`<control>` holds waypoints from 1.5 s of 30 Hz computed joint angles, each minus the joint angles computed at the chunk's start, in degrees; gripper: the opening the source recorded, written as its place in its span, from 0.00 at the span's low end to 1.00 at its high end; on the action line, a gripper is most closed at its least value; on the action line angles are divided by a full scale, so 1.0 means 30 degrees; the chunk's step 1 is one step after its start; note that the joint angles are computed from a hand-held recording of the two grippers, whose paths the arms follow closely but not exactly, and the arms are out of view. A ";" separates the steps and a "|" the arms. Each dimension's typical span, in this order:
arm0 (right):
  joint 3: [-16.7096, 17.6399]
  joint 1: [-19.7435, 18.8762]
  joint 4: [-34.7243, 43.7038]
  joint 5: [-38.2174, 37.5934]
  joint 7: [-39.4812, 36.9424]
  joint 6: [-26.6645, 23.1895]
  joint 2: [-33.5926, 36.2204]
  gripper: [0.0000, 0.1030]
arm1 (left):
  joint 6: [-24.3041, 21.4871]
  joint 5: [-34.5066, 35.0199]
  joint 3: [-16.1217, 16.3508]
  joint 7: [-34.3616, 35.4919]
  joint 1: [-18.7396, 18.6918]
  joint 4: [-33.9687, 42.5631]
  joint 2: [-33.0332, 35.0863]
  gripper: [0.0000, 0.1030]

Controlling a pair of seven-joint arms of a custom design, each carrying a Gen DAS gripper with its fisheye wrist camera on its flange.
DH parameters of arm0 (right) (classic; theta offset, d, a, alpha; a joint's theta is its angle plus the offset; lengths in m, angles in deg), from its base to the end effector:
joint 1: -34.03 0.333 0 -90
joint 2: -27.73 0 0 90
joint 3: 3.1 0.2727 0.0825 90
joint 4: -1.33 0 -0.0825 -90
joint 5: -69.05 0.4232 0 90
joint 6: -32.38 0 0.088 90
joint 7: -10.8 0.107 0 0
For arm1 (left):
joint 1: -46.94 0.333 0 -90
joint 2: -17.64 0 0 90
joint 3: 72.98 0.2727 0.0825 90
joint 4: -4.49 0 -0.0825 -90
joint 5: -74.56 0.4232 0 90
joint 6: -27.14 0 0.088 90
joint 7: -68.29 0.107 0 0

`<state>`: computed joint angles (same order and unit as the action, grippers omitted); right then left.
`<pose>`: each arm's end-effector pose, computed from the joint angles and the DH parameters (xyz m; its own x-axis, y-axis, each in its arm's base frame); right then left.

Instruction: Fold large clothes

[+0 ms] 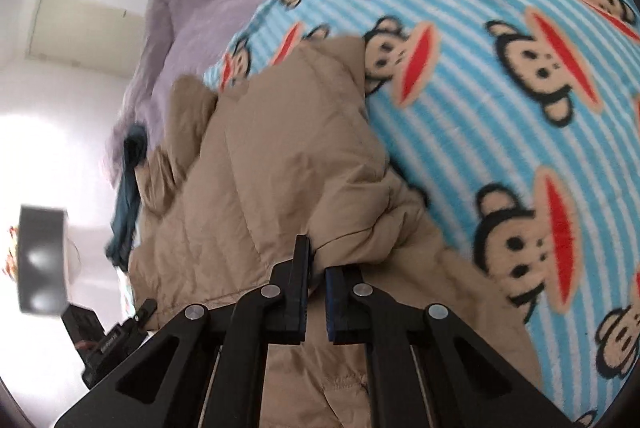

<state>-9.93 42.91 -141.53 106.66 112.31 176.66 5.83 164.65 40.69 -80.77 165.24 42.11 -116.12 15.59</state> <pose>0.5025 0.0137 0.4033 -0.4456 -0.6722 -0.5913 -0.7805 0.6152 -0.1112 0.5869 -0.1359 0.4069 -0.0377 -0.8894 0.4556 -0.9566 -0.0996 -0.2737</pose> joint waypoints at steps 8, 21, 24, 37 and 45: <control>0.0547 0.0313 0.0265 -0.0081 0.0715 0.0474 0.1028 0.07 | 0.0270 0.2259 0.0117 -0.1144 0.0349 -0.0553 -0.0964 0.16; 0.0973 -0.0106 0.1002 -0.3708 0.0733 -0.1893 0.0157 0.41 | 0.0839 0.8268 -0.0391 -0.3845 -0.0184 0.2521 0.1070 0.16; 0.0921 0.0222 0.0762 -0.4446 -0.1470 -0.1449 -0.1413 0.57 | 0.0175 1.0134 -0.0277 -0.5490 -0.0205 0.3633 0.2799 0.16; -0.1643 -0.0412 0.5224 0.4529 -0.3401 -0.1132 0.5394 0.16 | 0.0636 1.1744 -0.0379 -0.6119 -0.0365 0.3155 0.2851 0.16; 0.0842 -0.2122 0.6146 -0.1152 -0.2110 -0.0523 0.7064 0.17 | 0.0912 1.3311 -0.0391 -0.6578 -0.0621 0.2426 0.2397 0.16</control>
<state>-7.40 36.54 -123.09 103.21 105.98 175.09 27.02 167.38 80.63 -81.95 145.51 40.25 -108.84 22.79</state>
